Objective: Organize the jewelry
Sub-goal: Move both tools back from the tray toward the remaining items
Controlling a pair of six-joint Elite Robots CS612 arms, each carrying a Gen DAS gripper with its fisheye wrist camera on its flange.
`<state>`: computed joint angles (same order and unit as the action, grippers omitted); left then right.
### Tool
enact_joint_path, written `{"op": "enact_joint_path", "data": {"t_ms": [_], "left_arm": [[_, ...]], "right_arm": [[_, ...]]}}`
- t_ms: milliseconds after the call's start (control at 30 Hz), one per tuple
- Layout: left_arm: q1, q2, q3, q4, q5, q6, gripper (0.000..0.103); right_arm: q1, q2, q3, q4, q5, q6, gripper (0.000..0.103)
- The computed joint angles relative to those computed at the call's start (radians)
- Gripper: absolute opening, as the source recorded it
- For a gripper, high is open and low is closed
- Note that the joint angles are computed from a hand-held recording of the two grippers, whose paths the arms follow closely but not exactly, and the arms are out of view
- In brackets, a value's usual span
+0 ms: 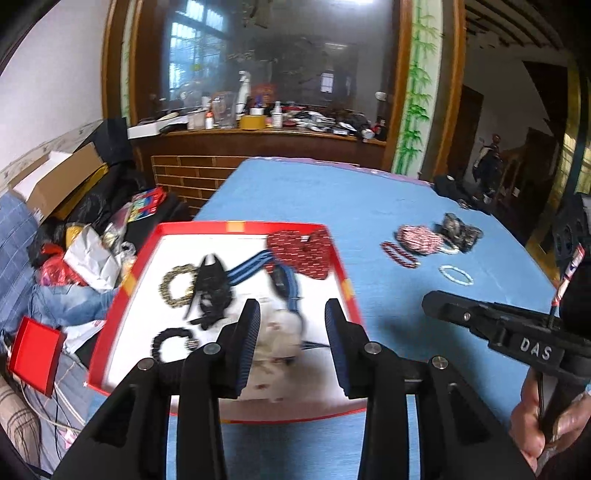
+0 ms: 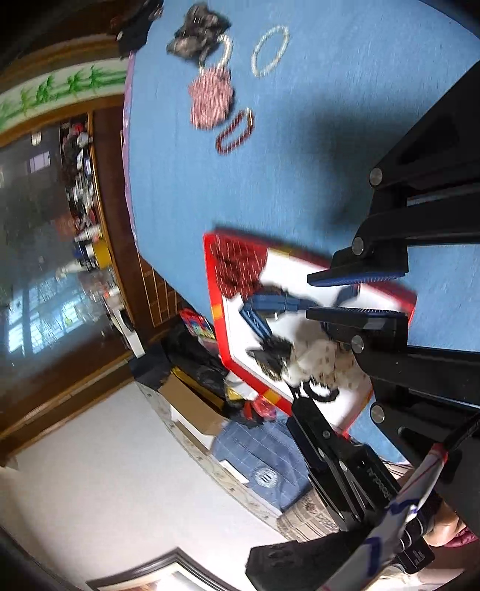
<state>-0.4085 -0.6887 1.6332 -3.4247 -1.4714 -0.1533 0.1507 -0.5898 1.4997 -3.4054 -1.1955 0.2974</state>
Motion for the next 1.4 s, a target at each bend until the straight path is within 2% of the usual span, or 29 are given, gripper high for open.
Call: {"op": "enact_joint_path", "data": {"t_ms": [500, 767, 867, 967, 1133, 1300, 1400], "left_arm": [[-0.077, 0.004, -0.044, 0.076, -0.048, 0.068, 0.037], [-0.105, 0.006, -0.083, 0.145, -0.087, 0.081, 0.039], [-0.116, 0.011, -0.105, 0.171, -0.085, 0.088, 0.039], [-0.122, 0.023, -0.145, 0.219, -0.102, 0.079, 0.043], [-0.13, 0.066, -0.252, 0.319, -0.11, 0.055, 0.043], [-0.122, 0.156, -0.446, 0.488, -0.13, -0.011, 0.043], [-0.114, 0.219, -0.576, 0.605, -0.139, -0.056, 0.043]], "right_arm": [[-0.128, -0.066, 0.141, -0.128, -0.101, 0.127, 0.012], [-0.194, -0.095, 0.161, -0.13, -0.137, 0.196, 0.012], [-0.209, -0.094, 0.147, -0.081, -0.167, 0.197, 0.014], [-0.224, -0.072, 0.13, -0.063, -0.147, 0.224, 0.015], [-0.245, -0.046, 0.119, -0.028, -0.081, 0.256, 0.014], [-0.252, -0.048, 0.137, -0.079, -0.071, 0.289, 0.015], [-0.262, -0.046, 0.146, -0.106, -0.038, 0.312, 0.015]]}}
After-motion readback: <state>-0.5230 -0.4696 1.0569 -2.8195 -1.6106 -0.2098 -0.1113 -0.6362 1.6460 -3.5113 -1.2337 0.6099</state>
